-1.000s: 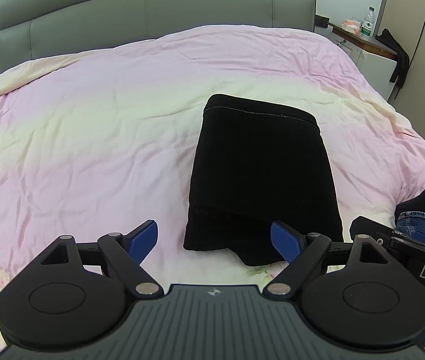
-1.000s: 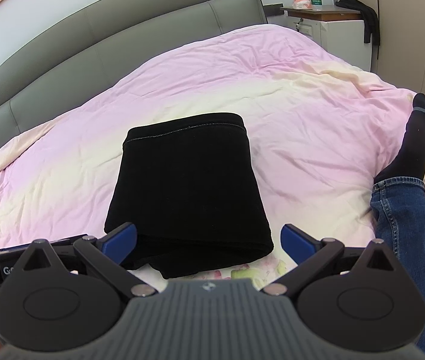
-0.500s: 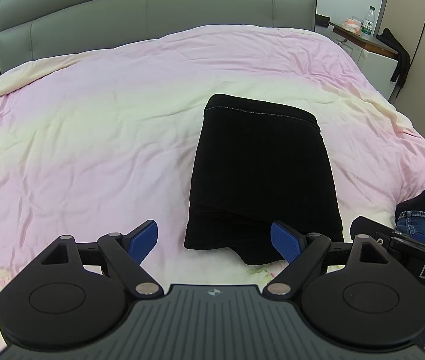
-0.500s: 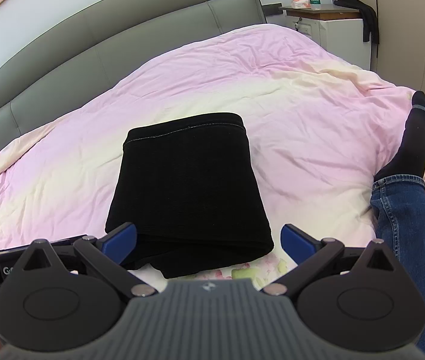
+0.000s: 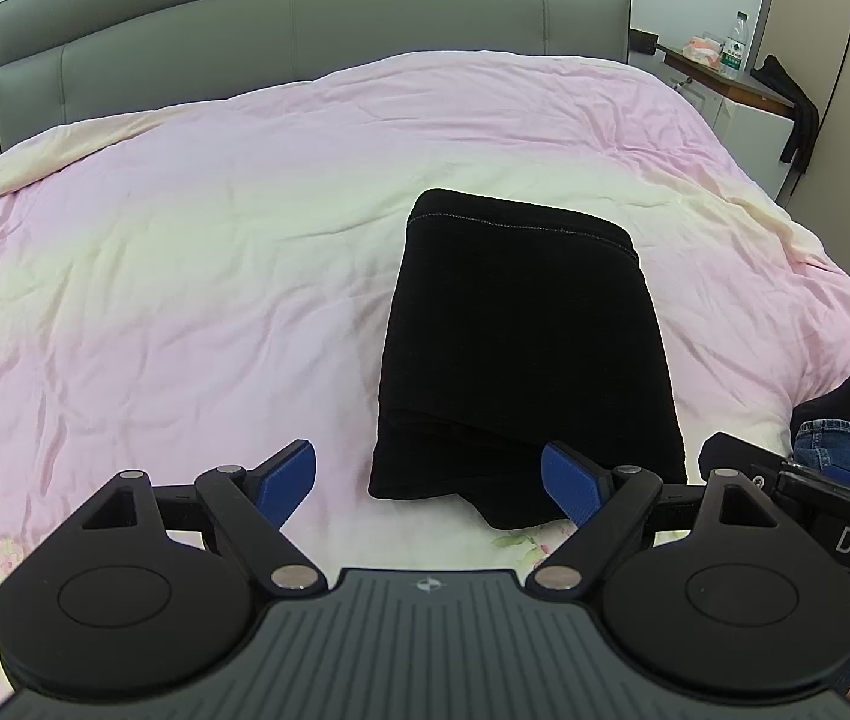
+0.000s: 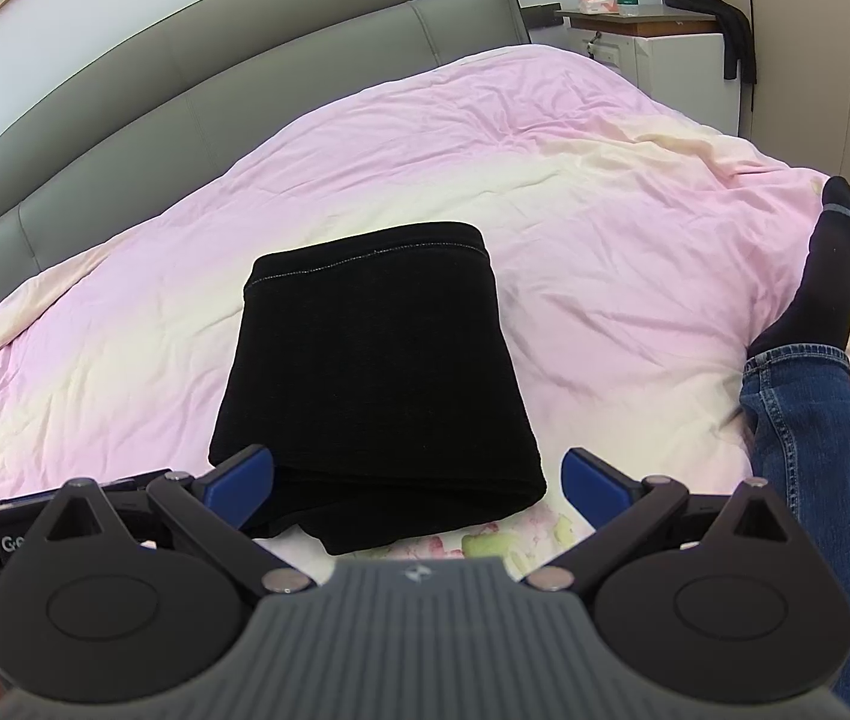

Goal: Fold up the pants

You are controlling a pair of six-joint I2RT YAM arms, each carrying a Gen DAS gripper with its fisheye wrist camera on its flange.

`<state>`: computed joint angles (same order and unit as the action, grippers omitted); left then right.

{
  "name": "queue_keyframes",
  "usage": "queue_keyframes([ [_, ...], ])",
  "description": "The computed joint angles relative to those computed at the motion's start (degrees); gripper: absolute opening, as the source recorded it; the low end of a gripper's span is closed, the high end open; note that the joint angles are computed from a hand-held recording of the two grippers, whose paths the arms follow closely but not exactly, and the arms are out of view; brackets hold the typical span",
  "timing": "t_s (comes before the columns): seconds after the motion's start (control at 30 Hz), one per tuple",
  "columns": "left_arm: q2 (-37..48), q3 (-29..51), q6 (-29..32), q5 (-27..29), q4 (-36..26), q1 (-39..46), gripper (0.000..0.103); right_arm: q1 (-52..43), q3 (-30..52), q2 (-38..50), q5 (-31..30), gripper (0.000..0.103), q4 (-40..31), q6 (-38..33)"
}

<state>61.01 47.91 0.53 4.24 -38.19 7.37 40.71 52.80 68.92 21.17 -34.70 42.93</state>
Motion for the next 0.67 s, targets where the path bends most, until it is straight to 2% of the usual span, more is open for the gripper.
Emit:
queue_keyframes([
  [0.67, -1.7, -1.02, -0.15, -0.67, 0.69, -0.53, 0.1, -0.11, -0.6, -0.48, -0.18, 0.098, 0.19, 0.22],
])
